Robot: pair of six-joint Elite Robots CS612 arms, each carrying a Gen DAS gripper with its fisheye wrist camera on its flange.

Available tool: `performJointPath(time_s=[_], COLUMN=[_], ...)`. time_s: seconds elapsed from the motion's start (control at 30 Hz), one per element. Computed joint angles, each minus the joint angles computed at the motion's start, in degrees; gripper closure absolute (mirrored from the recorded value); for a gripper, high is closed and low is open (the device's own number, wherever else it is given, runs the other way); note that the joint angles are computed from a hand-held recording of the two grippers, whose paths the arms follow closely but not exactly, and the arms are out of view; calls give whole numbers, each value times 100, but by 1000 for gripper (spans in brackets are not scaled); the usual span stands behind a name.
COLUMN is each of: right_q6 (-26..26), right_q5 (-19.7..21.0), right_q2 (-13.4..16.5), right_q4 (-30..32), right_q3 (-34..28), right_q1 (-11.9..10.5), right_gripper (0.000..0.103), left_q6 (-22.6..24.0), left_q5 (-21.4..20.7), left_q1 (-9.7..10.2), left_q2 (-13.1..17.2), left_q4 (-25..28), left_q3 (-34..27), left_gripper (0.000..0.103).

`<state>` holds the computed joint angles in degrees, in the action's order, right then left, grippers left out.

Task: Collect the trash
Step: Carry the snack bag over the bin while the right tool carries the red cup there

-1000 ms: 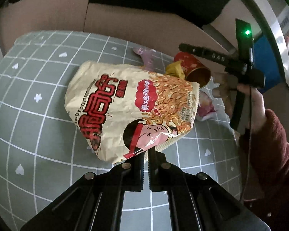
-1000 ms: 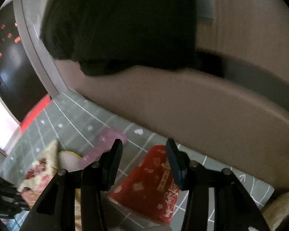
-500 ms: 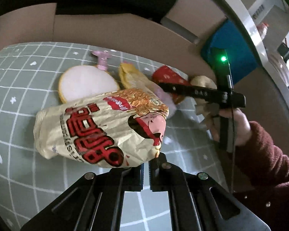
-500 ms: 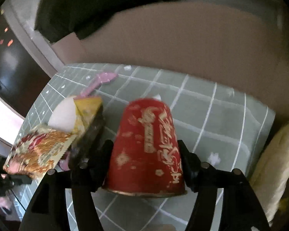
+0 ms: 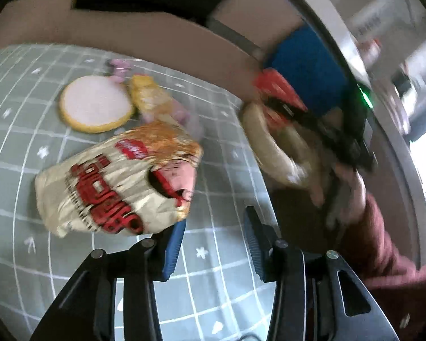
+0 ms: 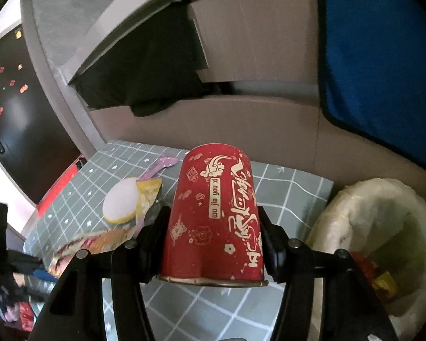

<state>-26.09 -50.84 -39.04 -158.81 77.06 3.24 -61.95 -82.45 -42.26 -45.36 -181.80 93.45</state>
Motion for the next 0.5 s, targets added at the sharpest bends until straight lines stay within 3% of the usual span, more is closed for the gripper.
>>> performJointPath(time_s=[0.07, 0.17, 0.23, 0.33, 0.43, 0.5], right_q6=[-65, -140, -225, -359, -385, -409], right_q5=[-34, 4, 13, -3, 11, 57], right_q2=[-69, -144, -173, -240, -285, -312], right_q4=[-154, -210, -206, -368, -498, -546], right_q3=[141, 342, 424, 612, 735, 782], right_q1=[-55, -134, -179, -278, -355, -404], right_gripper=[49, 49, 49, 49, 49, 49], left_q6=[-1031, -2660, -3166, -3181, -2612, -2154], left_q5=[384, 623, 736, 923, 1280, 1565], left_q1=[-1, 49, 72, 83, 52, -10], left_q2=[62, 226, 284, 244, 187, 166], left_q4=[-129, -706, -758, -267, 555, 1094], left_q3=[54, 189, 197, 127, -142, -374], left_gripper=[60, 62, 64, 85, 98, 100])
